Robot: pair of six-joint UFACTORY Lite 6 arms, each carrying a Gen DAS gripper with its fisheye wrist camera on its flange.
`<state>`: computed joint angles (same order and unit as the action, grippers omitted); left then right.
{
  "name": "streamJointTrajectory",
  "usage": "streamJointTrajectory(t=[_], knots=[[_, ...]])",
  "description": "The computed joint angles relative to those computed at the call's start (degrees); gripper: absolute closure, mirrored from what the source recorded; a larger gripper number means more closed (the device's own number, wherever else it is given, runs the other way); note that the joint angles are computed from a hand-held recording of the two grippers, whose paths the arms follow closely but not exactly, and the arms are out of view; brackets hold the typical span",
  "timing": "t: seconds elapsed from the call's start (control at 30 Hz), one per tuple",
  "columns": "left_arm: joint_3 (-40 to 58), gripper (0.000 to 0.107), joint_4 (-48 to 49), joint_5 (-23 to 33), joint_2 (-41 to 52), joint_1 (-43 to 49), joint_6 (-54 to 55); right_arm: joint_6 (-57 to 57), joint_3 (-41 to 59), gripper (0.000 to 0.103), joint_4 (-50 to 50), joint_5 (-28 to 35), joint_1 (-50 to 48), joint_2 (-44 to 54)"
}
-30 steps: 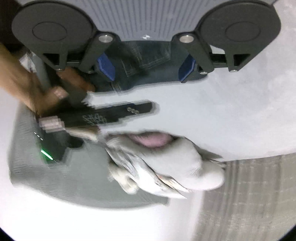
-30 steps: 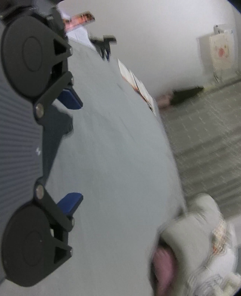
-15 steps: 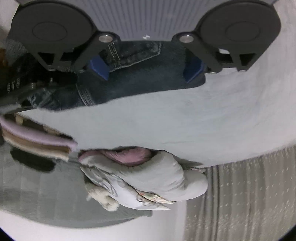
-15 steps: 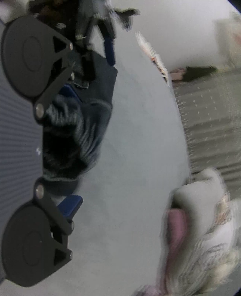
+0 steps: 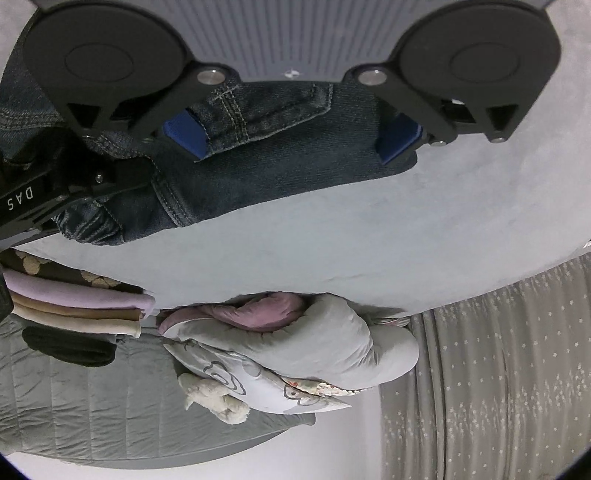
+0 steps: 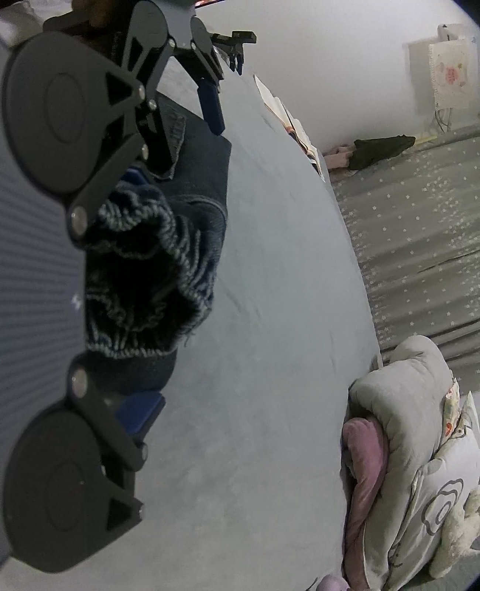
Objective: Fold clothes
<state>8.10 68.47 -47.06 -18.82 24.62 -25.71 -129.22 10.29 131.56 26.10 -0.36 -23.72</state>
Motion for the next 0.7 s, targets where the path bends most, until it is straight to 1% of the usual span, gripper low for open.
streamJointTrajectory(t=[0.1,0.17,0.27,0.33,0.43,0.5,0.6,0.63,0.67,0.7], knots=[[0.59,0.006,3.71,0.91,-2.22,1.35,-4.84,4.64,0.55,0.000,-3.73,-1.01,-0.24,-1.15],[1.79,0.006,7.14,1.40,-3.30,3.20,-10.36,7.07,0.98,0.000,-6.14,-0.62,-1.12,-0.89],[2.79,0.006,9.79,2.94,-5.07,5.32,-15.99,14.13,2.13,0.000,-12.88,-0.55,-2.69,-1.04],[4.09,0.006,11.88,4.70,-5.39,5.85,-19.79,21.99,3.36,0.000,-20.50,-0.76,-4.02,-1.55],[6.64,0.006,16.89,6.99,-4.72,7.22,-27.12,28.75,4.42,0.000,-27.01,-1.77,-4.28,-2.24],[9.61,0.006,22.57,6.79,-2.15,9.13,-33.56,34.06,4.68,0.000,-32.14,-2.54,-4.17,-3.52],[13.94,0.006,30.09,5.59,2.32,11.63,-42.52,46.82,5.64,0.000,-44.78,-2.69,-4.73,-5.54],[15.16,0.006,32.16,5.05,3.73,12.18,-45.13,51.21,6.22,0.000,-49.04,-2.02,-5.37,-5.71],[17.93,0.006,35.73,3.42,7.54,13.50,-50.14,56.07,7.01,0.000,-53.73,-0.96,-6.21,-5.74],[19.83,0.006,38.25,2.55,10.11,14.02,-53.76,60.62,8.17,0.000,-58.08,1.12,-7.87,-5.19]])
